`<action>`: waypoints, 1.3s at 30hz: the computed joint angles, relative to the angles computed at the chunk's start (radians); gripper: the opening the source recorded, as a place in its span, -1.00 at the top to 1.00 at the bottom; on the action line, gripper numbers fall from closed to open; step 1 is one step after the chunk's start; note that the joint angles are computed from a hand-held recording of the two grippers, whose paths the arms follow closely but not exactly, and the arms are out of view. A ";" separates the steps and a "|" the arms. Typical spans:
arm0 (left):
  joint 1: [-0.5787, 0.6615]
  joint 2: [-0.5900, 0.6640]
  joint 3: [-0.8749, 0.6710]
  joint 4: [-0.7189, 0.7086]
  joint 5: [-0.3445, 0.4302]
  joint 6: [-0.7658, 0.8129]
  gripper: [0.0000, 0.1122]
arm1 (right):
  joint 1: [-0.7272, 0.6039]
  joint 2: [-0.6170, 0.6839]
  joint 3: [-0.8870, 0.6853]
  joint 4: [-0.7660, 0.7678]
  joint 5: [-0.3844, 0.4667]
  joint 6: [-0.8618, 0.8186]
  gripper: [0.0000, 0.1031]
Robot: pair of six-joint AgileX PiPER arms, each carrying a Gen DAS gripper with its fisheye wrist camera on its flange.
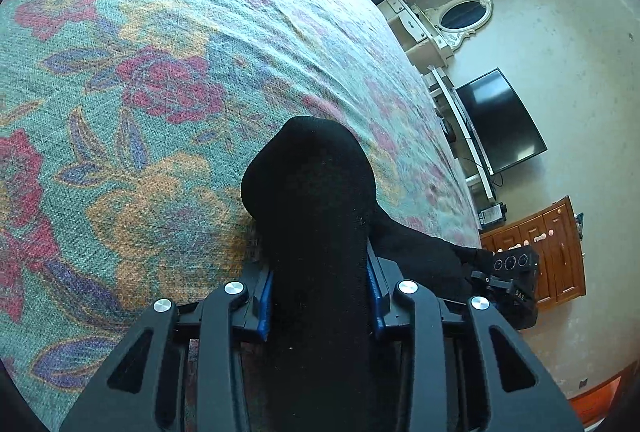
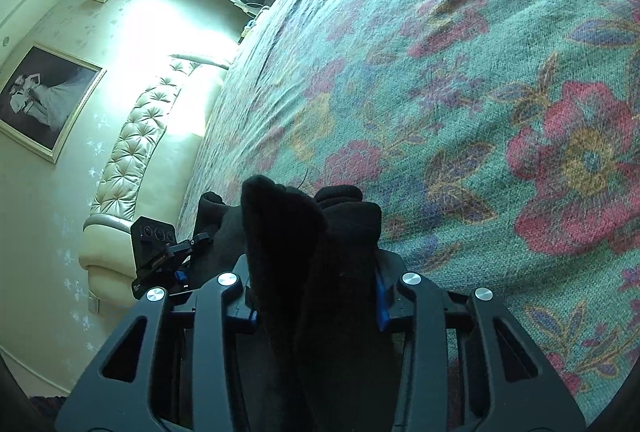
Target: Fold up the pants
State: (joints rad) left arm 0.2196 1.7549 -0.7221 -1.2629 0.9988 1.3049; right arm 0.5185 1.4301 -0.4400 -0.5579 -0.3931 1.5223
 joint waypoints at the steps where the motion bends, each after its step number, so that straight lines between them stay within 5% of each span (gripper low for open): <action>1: -0.004 -0.011 0.004 -0.003 -0.012 0.004 0.39 | 0.011 -0.006 -0.010 0.016 0.016 -0.021 0.28; 11: 0.002 -0.130 0.045 0.028 -0.065 0.023 0.43 | 0.026 0.003 -0.057 0.037 0.056 -0.040 0.32; 39: 0.110 0.033 -0.203 0.102 -0.045 -0.081 0.44 | 0.010 0.326 -0.441 -0.239 0.066 0.264 0.35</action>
State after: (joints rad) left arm 0.3297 1.7879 -0.9248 -1.1604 0.9535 1.2237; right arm 0.5284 1.7562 -0.8812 -0.7969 -0.3272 1.7862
